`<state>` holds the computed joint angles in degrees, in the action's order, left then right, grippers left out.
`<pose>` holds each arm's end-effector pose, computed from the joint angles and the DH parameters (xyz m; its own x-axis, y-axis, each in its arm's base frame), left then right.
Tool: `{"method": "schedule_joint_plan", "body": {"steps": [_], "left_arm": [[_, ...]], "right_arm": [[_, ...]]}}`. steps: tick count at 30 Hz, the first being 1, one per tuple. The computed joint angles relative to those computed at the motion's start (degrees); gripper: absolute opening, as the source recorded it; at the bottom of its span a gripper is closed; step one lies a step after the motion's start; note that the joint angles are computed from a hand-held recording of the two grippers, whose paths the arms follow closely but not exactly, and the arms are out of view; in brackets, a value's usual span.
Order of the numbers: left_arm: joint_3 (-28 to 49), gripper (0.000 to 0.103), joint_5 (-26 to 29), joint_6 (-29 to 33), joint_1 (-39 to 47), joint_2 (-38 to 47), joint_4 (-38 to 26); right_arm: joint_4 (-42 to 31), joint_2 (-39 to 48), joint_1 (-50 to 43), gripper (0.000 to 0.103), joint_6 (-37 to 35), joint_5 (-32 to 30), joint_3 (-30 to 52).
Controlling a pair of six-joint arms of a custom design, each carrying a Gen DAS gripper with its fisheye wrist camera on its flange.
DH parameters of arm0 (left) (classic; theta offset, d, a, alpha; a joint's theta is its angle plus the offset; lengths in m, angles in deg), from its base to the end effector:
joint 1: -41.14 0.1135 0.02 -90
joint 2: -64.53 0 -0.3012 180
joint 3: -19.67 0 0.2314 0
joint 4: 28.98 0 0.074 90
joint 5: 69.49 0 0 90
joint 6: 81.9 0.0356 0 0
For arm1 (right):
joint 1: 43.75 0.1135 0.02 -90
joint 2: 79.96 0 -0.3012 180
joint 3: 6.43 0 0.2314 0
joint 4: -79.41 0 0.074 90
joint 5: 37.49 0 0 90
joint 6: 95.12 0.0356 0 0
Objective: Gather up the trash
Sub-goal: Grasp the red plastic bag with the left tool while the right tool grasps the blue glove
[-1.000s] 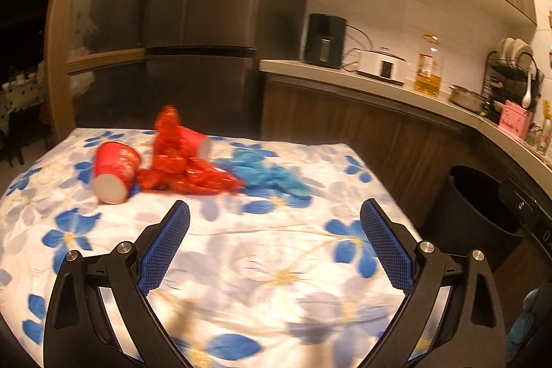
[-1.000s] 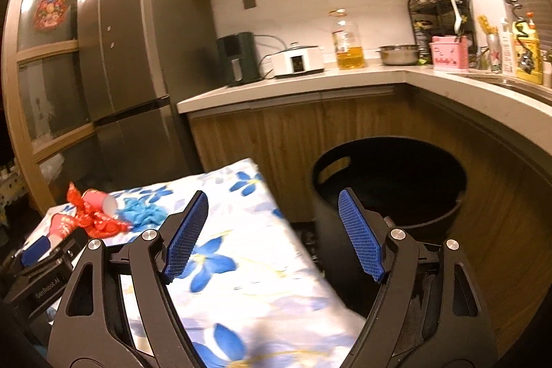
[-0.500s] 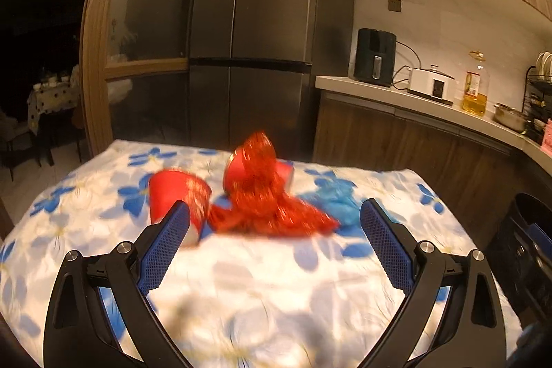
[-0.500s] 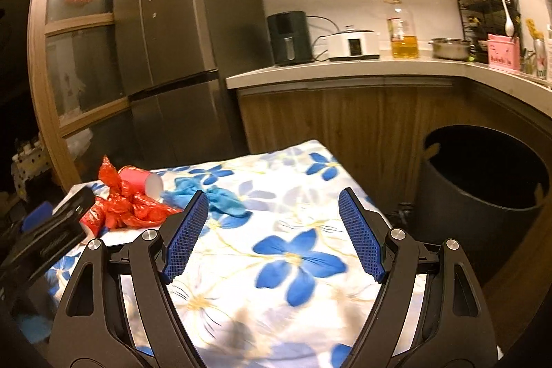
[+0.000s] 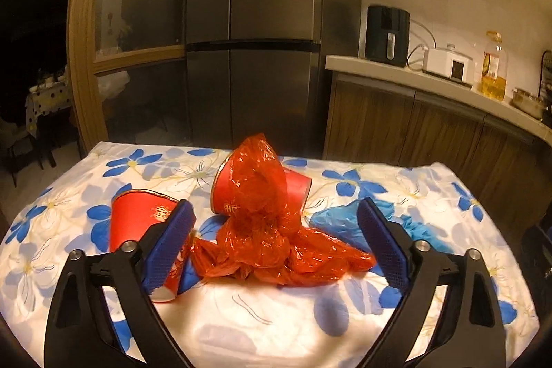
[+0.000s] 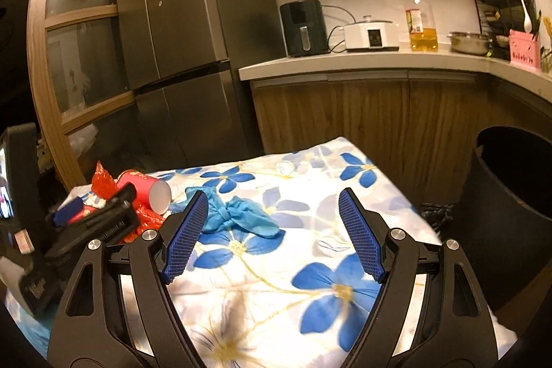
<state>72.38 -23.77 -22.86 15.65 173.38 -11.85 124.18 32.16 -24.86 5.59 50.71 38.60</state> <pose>0.3028 -0.1168 0.1438 -0.3938 -0.2203 -0.8924 -0.4480 0.8937 -0.0229 0.3070 0.1062 0.1378 -0.4183 0.0532 -0.9067 -0.2782 0.9428 0.1836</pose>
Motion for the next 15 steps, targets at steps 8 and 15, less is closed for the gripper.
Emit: {"method": "schedule_joint_plan", "body": {"steps": [8, 15], "left_arm": [[1.90, 0.059, 9.53, -1.70, 4.55, 2.02, -3.22], [0.13, 0.033, 14.59, -1.70, 6.37, 2.76, 0.05]], "right_arm": [[-4.60, 5.08, 2.97, 0.077, -0.71, 1.48, 7.73], [-10.39, 7.50, 4.27, 0.077, -1.31, 1.04, 13.15]]}}
